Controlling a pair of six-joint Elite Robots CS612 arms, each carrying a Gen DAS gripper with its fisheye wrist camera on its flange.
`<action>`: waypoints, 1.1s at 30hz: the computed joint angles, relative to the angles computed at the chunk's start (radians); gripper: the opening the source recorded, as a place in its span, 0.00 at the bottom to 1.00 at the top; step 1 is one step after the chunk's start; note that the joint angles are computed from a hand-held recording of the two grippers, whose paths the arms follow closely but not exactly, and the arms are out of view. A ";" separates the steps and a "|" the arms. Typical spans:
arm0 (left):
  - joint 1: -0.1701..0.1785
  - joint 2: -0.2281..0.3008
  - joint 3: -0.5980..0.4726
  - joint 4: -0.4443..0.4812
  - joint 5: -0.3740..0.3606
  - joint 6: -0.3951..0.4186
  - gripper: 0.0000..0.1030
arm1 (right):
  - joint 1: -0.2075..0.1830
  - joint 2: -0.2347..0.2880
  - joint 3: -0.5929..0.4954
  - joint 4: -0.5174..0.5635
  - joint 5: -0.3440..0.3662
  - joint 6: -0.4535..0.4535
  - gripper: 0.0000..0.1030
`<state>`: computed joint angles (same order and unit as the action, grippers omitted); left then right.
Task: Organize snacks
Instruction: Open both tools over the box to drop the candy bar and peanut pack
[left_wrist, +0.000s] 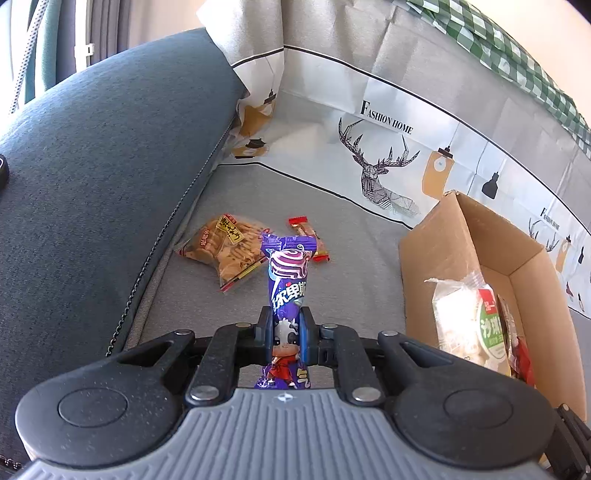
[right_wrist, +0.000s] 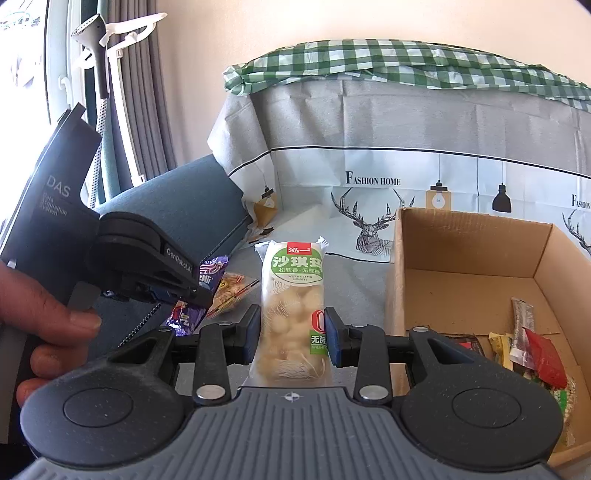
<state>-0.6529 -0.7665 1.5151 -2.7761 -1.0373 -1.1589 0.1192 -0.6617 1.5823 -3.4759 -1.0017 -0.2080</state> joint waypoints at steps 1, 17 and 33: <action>-0.001 0.001 -0.001 -0.003 0.002 0.000 0.14 | -0.001 0.000 0.000 -0.002 -0.001 0.004 0.36; -0.027 0.073 -0.054 -0.361 0.098 0.113 0.14 | -0.034 0.007 -0.014 -0.138 -0.056 0.146 0.36; -0.060 0.222 -0.287 -0.577 0.021 0.432 0.14 | -0.094 0.032 -0.055 -0.208 -0.255 0.256 0.25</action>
<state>-0.7128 -0.5450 1.2278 -3.3534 -1.0163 -0.7272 0.0251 -0.6299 1.5273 -3.6842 -1.2563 0.0480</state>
